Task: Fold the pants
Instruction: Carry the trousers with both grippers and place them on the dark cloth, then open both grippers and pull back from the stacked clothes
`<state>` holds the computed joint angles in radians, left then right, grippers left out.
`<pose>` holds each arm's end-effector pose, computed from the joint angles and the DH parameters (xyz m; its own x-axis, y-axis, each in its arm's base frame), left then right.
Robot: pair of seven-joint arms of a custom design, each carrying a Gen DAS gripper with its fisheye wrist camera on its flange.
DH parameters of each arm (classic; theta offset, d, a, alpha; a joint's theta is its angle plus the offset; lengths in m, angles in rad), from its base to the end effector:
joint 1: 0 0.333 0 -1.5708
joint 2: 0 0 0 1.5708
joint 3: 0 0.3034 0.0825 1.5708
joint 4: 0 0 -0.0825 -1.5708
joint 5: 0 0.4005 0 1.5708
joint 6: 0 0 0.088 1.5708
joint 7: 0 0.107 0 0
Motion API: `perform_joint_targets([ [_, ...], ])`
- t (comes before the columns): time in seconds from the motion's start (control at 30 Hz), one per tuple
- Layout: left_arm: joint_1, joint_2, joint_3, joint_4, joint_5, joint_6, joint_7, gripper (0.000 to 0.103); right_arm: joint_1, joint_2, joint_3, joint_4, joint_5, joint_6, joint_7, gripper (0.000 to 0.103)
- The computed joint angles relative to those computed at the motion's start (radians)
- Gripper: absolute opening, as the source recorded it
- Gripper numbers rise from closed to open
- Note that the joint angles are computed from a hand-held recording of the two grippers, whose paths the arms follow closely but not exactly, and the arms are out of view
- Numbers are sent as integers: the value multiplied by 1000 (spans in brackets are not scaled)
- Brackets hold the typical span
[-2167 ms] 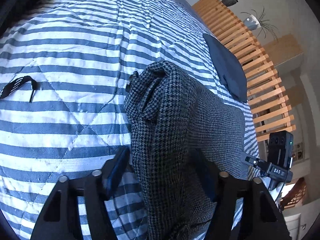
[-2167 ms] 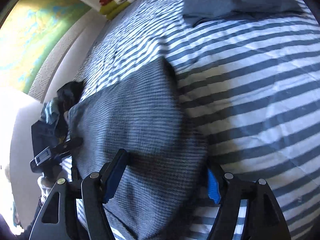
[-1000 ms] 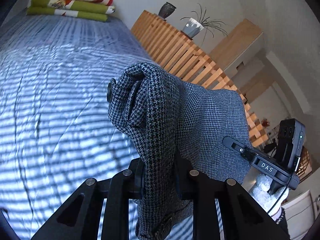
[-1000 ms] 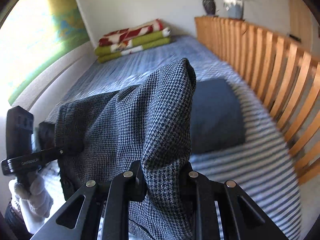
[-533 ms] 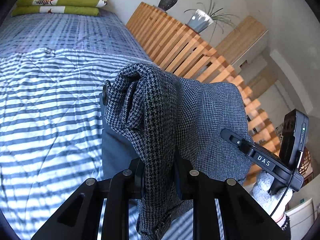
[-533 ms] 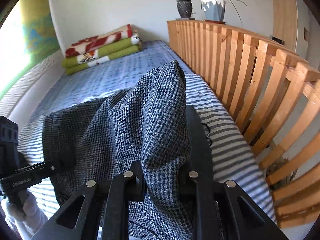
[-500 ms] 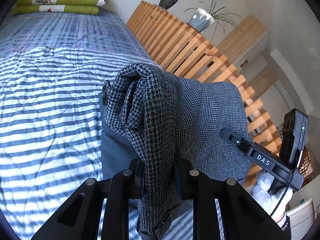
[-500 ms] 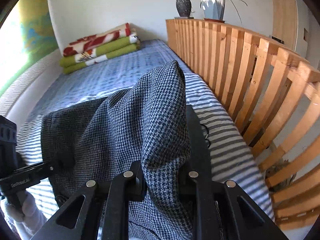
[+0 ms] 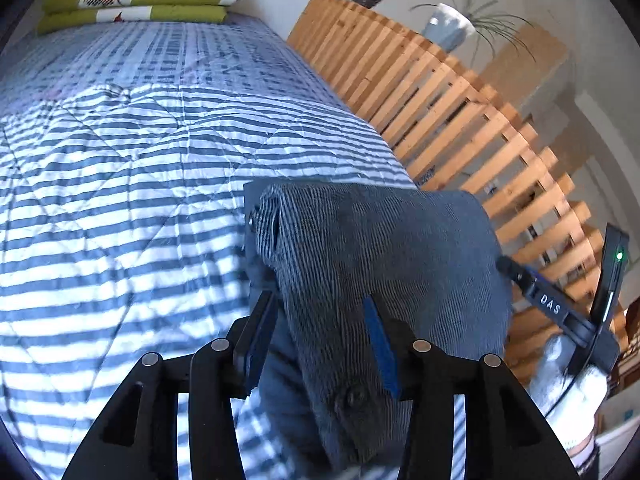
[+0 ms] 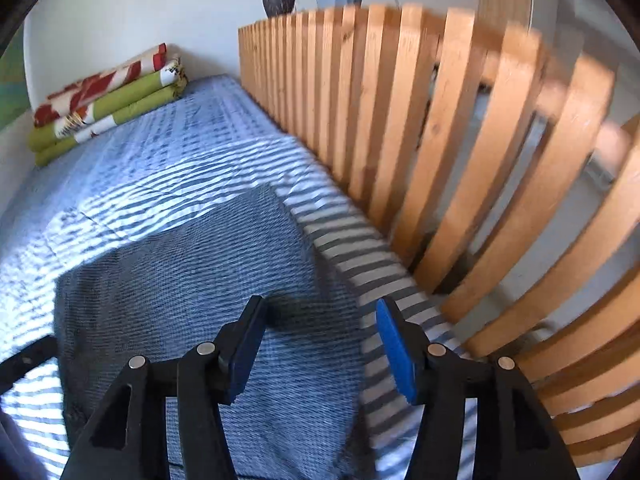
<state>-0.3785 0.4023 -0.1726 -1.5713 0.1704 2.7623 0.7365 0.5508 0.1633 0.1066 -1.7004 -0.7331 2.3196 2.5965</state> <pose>0.6308 -0.3721 0.4893 0.0213 -0.8848 0.4656 -0.7823 -0.3047 -0.5433 0.5368 0.3933 0.5299 -0.0213 -0.9962 0.0849 -0.7293 -0.0426 -0.6828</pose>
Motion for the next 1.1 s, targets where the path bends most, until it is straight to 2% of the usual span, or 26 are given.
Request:
perform_joint_targets([
  [0.03,5,-34,-9,-35,-1,-6,21,49,9,-28,5,-27,-15,3,7,52],
  [0.1,-28,-127,21,-126,70,-21,-35,49,27,-74,22,-66,-77,-26,30,53],
  [0.13,-29,-167,18,-163,92,-34,-45,49,28,-95,32,-85,-80,-30,25,53],
  [0.2,-19,-263,-8,-247,103,-66,-56,49,24,-150,60,-137,-14,-11,-24,53],
  [0.3,-4,-411,-53,-376,145,-100,-98,52,27,-254,105,-235,62,12,-29,53],
  [0.37,7,-502,-89,-444,169,-139,-118,53,34,-312,148,-275,86,-18,-16,53],
  [0.43,5,-613,-114,-538,124,-147,-97,54,47,-373,180,-321,141,-15,-18,53],
  [0.6,-3,-869,-198,-696,84,-256,-133,57,71,-450,295,-350,124,-128,56,53],
  [0.67,-39,-987,-215,-762,42,-314,-132,63,98,-479,341,-354,126,-188,84,53],
  [0.83,-120,-1261,-295,-883,-37,-479,-205,64,167,-577,412,-391,202,-233,162,53],
  [1.0,-220,-1485,-393,-950,-95,-646,-353,65,214,-619,513,-375,228,-313,231,53],
  [1.1,-257,-1550,-460,-926,-97,-763,-425,65,243,-630,550,-364,249,-354,269,53],
])
